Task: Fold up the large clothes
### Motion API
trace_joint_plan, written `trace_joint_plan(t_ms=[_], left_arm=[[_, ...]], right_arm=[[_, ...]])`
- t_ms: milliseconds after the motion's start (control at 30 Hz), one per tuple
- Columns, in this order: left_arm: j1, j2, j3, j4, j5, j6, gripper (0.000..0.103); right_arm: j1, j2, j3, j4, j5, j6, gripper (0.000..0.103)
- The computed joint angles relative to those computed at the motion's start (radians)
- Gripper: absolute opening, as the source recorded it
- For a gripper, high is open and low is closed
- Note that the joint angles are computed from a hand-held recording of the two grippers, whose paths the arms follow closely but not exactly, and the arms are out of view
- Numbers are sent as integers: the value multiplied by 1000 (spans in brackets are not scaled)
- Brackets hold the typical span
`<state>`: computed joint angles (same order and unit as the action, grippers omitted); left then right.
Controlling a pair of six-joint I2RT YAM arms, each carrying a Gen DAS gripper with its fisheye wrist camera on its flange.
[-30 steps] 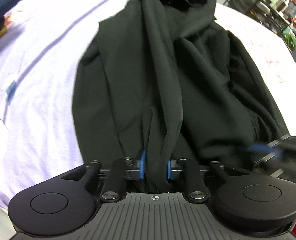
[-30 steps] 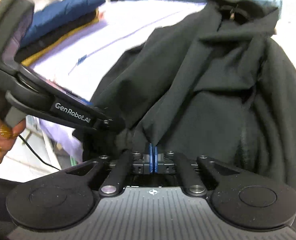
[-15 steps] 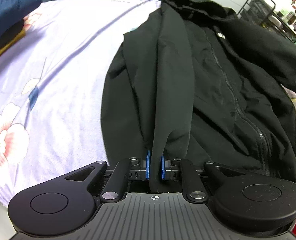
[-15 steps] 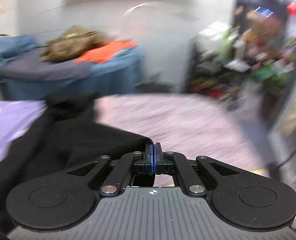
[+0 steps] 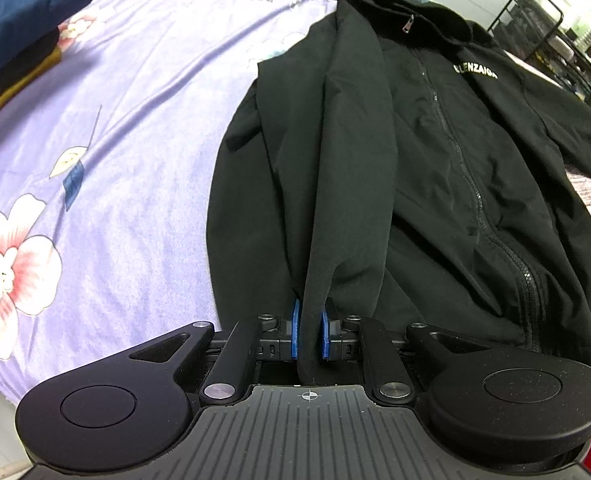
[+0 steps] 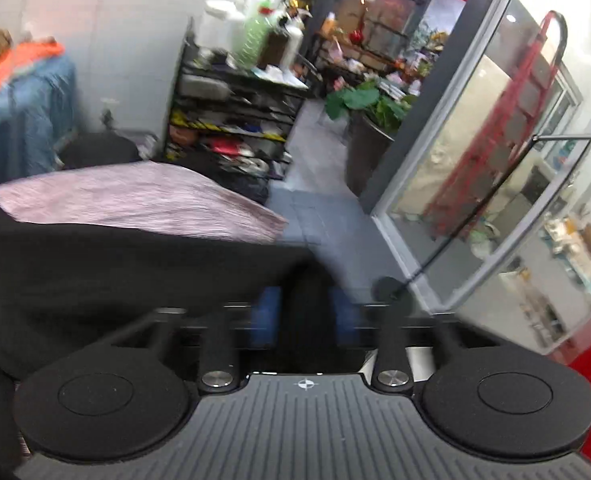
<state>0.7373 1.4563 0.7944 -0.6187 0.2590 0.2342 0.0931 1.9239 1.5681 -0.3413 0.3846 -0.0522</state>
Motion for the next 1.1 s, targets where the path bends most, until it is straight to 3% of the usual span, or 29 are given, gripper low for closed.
trace_joint_plan(t_ms=[100, 233, 433, 533, 633, 833, 967, 1100], left_arm=[[-8, 9, 7, 8, -6, 12, 59], [-16, 4, 15, 18, -1, 53, 55], [-11, 53, 113, -30, 24, 83, 43], [6, 99, 213, -36, 12, 99, 42], [48, 161, 350, -25, -7, 119, 42], [177, 318, 680, 46, -72, 111, 41], [254, 435, 888, 91, -148, 14, 41], [273, 558, 1049, 69, -210, 21, 38]], right_arm=[[52, -186, -279, 108, -109, 43, 76], [152, -412, -525, 38, -286, 96, 84], [464, -603, -765, -42, -217, 339, 87], [643, -623, -794, -77, -159, 492, 87], [720, -648, -809, -111, -137, 595, 87], [697, -648, -831, -121, -116, 626, 87], [652, -642, -841, -120, -119, 631, 87], [628, -644, -832, -147, -122, 644, 87]])
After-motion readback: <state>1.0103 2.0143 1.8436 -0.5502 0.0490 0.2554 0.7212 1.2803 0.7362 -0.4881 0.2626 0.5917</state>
